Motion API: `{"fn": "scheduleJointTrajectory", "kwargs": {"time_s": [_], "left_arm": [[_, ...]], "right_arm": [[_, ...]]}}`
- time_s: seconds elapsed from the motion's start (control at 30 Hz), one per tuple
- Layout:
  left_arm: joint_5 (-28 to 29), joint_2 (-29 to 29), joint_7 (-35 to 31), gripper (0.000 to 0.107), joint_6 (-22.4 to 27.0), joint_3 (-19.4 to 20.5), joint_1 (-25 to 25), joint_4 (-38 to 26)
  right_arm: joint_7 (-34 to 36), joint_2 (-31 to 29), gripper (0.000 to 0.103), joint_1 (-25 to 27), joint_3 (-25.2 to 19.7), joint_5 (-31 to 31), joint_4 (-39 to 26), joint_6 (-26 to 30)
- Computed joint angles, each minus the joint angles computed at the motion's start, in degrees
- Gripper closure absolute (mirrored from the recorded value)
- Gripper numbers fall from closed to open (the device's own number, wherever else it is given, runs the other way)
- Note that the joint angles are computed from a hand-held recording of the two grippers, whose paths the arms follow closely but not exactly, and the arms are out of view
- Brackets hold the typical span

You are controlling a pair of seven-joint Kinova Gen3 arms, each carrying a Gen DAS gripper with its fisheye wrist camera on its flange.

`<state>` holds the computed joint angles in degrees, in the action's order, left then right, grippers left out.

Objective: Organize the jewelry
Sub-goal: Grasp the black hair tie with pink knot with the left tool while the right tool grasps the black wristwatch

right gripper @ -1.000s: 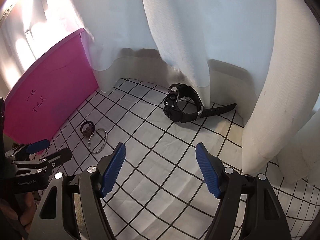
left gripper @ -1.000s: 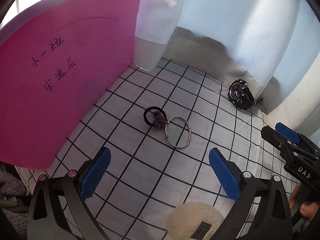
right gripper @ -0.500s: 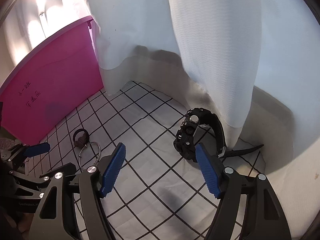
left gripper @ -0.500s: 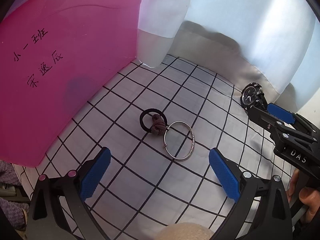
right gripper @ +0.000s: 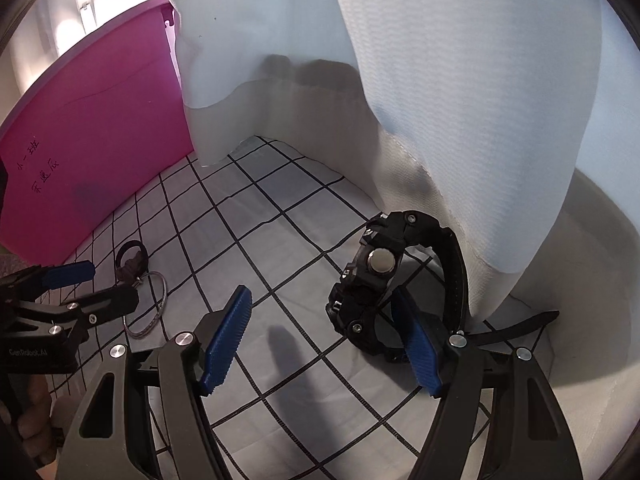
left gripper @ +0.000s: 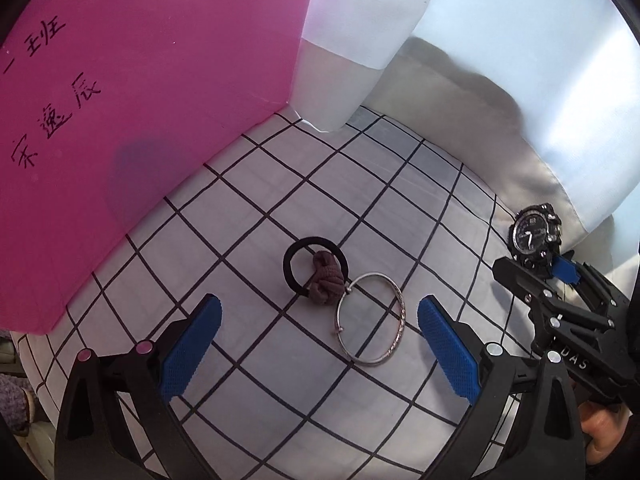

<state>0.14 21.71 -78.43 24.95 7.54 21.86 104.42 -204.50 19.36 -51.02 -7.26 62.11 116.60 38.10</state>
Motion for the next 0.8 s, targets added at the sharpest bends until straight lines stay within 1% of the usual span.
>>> {"fn": "scheduleJointTrajectory", "kwargs": {"time_s": [0.1, 0.17, 0.27, 0.33, 0.37, 0.47, 0.53, 0.6, 0.63, 0.67, 0.7, 0.73, 0.77, 0.8], "left_arm": [[-0.72, 1.75, 0.36, 0.011, 2.58, -0.51, 0.36, -2.89], [-0.11, 2.79, -0.59, 0.011, 4.05, 0.17, -0.63, -4.36], [0.31, 3.88, -1.06, 0.013, 5.22, 0.09, -1.05, -5.65], [0.14, 4.13, -0.99, 0.017, 4.91, -0.35, -0.89, -5.82], [-0.45, 4.37, -0.63, 0.021, 4.83, -0.89, -0.34, -6.06], [-4.00, 4.87, 1.99, 0.028, 4.59, -3.51, 3.02, -6.61], [-5.52, 5.13, 2.88, 0.033, 4.36, -3.91, 3.99, -6.83], [-5.87, 4.90, 3.12, 0.045, 3.65, -3.42, 4.03, -6.35], [-5.65, 4.52, 2.69, 0.049, 3.16, -2.78, 3.55, -5.75], [-5.30, 4.19, 2.19, 0.059, 2.79, -2.22, 3.13, -5.25], [-5.88, 4.10, 2.57, 0.072, 2.87, -2.66, 3.78, -5.16], [-6.93, 3.99, 3.35, 0.079, 2.72, -3.38, 4.81, -4.94], [-7.04, 3.75, 3.19, 0.089, 2.42, -3.22, 4.77, -4.50], [-6.31, 3.48, 2.37, 0.089, 2.20, -2.21, 3.77, -4.06]], "right_arm": [[-1.98, 0.21, 0.034, -0.19, 0.39, 1.25, 0.50, -0.49], [-1.79, 0.31, 0.034, 0.09, 0.26, 1.04, 0.41, -0.40], [-1.44, 0.57, 0.034, 0.05, 0.15, 0.57, 0.04, 0.54], [-0.64, 0.81, 0.034, -0.12, -0.01, -0.03, -0.38, 1.45], [-0.15, 1.51, 0.034, -0.06, 0.08, -0.10, -1.06, 1.67], [1.41, 1.94, 0.034, -0.84, 0.02, -1.38, -1.86, 3.48], [1.97, 2.09, 0.034, -1.03, 0.16, -1.84, -2.15, 4.03], [1.96, 2.32, 0.034, -1.27, 0.34, -1.99, -2.44, 4.33], [2.11, 2.41, 0.034, -1.34, 0.37, -2.19, -2.59, 4.52], [2.32, 2.49, 0.034, -1.42, 0.37, -2.45, -2.75, 4.76], [2.36, 2.52, 0.034, -1.60, 0.41, -2.63, -2.81, 5.09], [2.41, 2.49, 0.035, -1.68, 0.45, -2.75, -2.84, 5.29], [2.38, 2.66, 0.038, -1.83, 0.51, -2.82, -3.09, 5.54], [2.54, 2.89, 0.048, -1.53, 0.15, -2.84, -3.43, 5.71]]}}
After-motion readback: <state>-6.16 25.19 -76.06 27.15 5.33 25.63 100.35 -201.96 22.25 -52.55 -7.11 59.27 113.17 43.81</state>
